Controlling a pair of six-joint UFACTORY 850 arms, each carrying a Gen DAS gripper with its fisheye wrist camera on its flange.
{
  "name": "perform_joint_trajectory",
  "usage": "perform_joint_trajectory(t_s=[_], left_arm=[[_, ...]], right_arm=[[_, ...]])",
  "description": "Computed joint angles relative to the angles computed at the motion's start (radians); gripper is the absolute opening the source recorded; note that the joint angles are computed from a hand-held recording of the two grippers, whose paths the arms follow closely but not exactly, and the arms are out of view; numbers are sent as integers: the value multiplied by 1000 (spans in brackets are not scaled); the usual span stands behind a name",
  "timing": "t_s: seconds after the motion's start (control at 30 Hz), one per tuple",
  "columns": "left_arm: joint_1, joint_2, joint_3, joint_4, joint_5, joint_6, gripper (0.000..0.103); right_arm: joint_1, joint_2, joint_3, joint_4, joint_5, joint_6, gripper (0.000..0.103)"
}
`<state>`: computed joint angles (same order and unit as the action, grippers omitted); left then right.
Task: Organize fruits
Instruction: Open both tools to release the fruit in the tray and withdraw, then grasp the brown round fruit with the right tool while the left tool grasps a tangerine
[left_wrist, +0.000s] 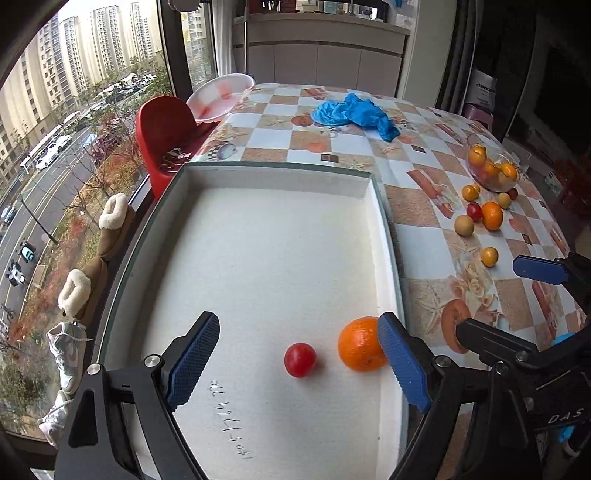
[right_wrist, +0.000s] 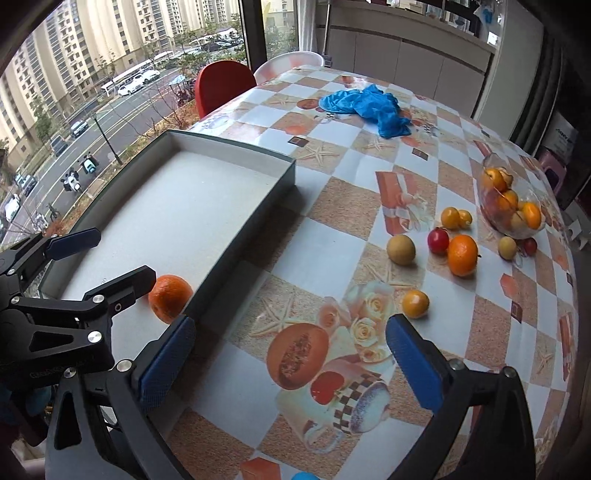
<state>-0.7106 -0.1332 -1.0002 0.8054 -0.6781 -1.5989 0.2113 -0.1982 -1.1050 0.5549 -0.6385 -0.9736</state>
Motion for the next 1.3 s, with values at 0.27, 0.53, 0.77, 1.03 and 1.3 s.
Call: perform_joint_trajectory(t_s=[0.27,0.53,0.77,1.03,1.3], left_arm=[[-25,-82,-131,-39,-13,104,88],[-35,-184,-265,-110,-6,227,88],[-22,-267,-363,-233,46,315,88],[-13,-365,-457,-281,33,351,88],[-14,-424,-503,-255,42,297,88]], right_arm=[[-110,-46,-41,9,-15,-3,103],[-221,-106,-87,-55,-4,85,103],[-280,-162,-118,-232,66,255,103],[-300,-203,-148,-214,89,256,103],[-275,-271,-237,-269,76,367,103]])
